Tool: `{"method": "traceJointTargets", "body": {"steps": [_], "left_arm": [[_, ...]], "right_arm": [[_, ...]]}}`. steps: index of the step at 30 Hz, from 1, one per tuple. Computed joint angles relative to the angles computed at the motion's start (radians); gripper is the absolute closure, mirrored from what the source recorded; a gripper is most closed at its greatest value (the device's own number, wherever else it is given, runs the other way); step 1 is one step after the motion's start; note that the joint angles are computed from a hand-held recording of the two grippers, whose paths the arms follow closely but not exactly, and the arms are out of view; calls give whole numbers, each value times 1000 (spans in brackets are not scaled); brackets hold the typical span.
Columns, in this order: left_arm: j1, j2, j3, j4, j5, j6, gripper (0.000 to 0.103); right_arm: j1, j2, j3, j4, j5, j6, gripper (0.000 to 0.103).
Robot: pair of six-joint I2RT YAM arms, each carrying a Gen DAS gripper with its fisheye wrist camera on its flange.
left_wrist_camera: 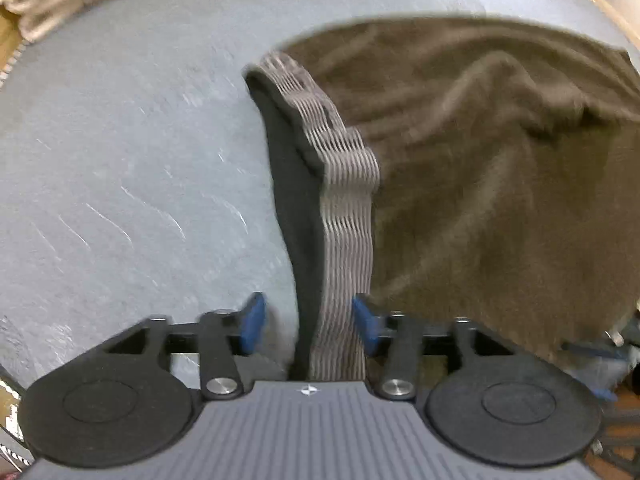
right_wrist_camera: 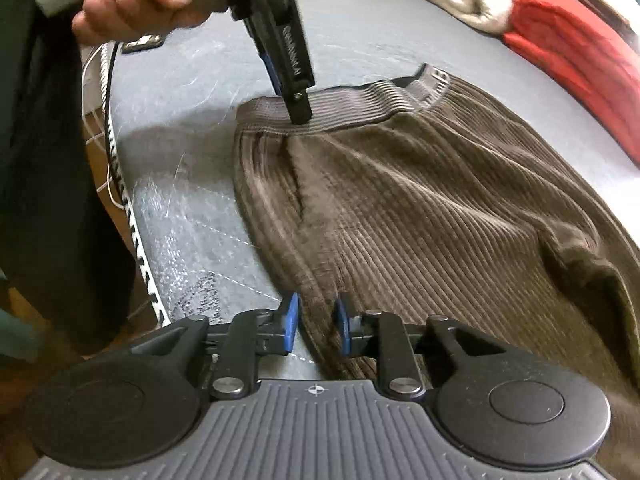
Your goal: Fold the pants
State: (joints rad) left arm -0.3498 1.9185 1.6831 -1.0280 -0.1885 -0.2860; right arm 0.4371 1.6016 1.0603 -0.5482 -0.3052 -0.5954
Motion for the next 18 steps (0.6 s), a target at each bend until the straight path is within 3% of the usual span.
{"method": "traceJointTargets", "body": {"steps": [4,9,11,14,16,18], "left_arm": [[3,-30,-4,64,33,-23,45],[-32,-1,38,70,105,31,52],[-46,18,51,59,152,52,55],[-75,96,121,-26,153,88,55],[-94,180,199,-133,100,95,55],[-114,205,222,-164,56,127,55]], "right_arm": [[-88,-21,32,-28,-63,56,67],[-204,35,77,-46,-52,182,66],[-234,69,85,-55,-1,210,66],[-249,124,86,-80,107,191,66],[-278,115,64,-62,68,168,65],[-294,103,63,-67,52,159,64]]}}
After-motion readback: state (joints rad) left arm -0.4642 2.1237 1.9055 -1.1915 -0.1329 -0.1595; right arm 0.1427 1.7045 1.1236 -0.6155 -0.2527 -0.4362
